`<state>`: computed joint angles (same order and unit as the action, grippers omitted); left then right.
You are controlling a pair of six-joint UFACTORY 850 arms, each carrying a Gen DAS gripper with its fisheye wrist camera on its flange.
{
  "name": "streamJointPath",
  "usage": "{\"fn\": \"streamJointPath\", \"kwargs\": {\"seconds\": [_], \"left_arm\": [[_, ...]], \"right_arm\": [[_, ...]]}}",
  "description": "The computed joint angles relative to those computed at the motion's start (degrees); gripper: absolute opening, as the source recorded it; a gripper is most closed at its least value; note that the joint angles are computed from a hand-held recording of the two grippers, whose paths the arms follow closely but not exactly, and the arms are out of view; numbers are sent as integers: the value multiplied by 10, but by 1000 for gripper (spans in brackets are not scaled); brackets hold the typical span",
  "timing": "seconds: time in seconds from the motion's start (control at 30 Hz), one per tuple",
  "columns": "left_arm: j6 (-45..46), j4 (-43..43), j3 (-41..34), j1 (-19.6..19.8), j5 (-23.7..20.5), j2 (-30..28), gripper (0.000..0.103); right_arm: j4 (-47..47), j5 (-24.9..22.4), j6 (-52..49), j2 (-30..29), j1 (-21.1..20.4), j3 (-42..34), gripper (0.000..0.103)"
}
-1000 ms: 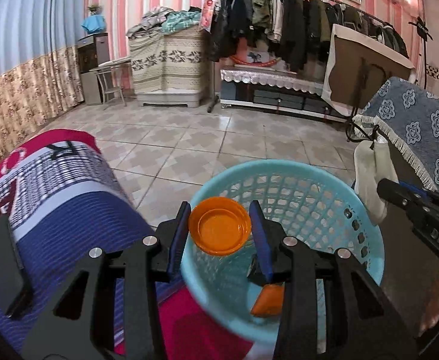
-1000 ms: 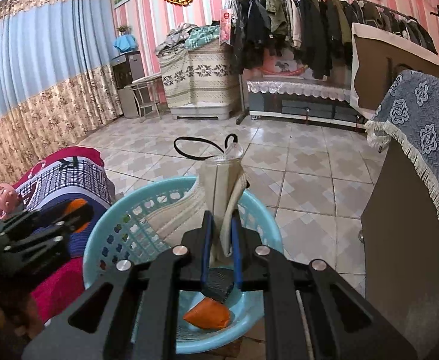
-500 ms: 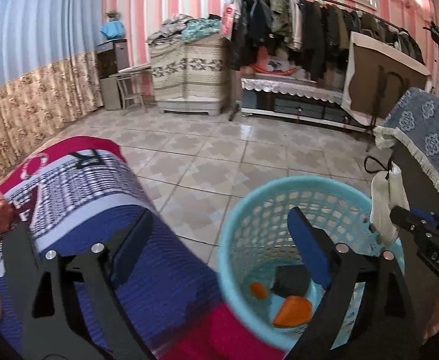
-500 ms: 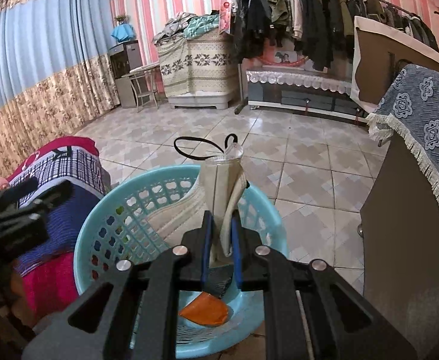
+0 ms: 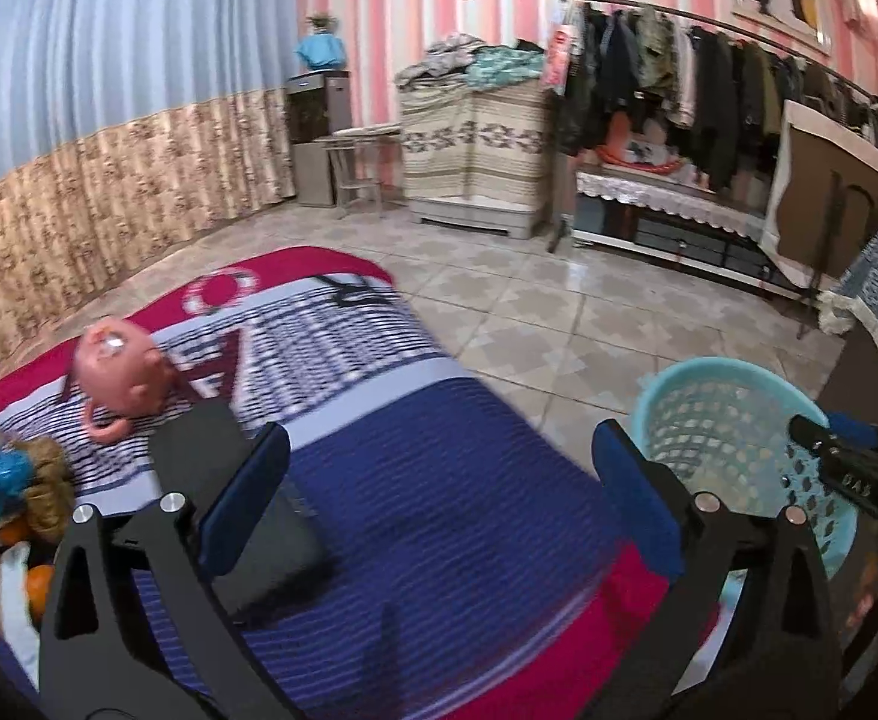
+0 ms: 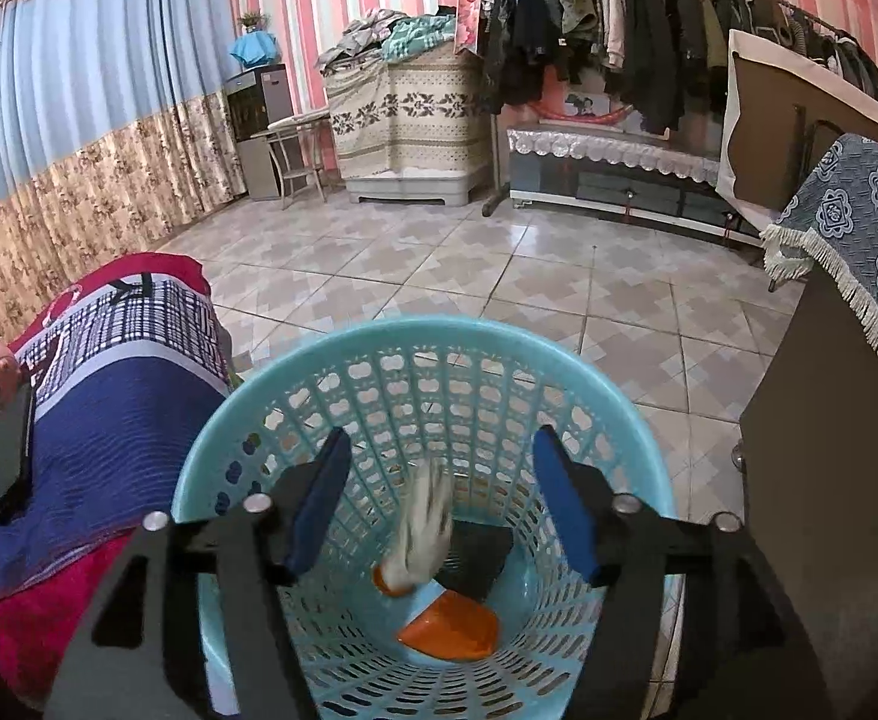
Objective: Collect trash
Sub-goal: 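Move both grippers over the blue basket and release the lid and bag, then grasp the white paper receipt with the left gripper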
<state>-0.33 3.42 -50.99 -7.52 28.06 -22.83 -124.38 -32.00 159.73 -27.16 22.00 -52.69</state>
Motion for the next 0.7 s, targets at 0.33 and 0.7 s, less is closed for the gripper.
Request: {"fn": "streamJointPath", "kwargs": {"seconds": [0.33,0.7], "left_arm": [[-9,12,43,78,7,51,97],[-11,39,98,174,20,92,97]], "right_arm": [[56,-44,-42,20,27,6,91],[80,-60,-81,15,71,-20,93]]}}
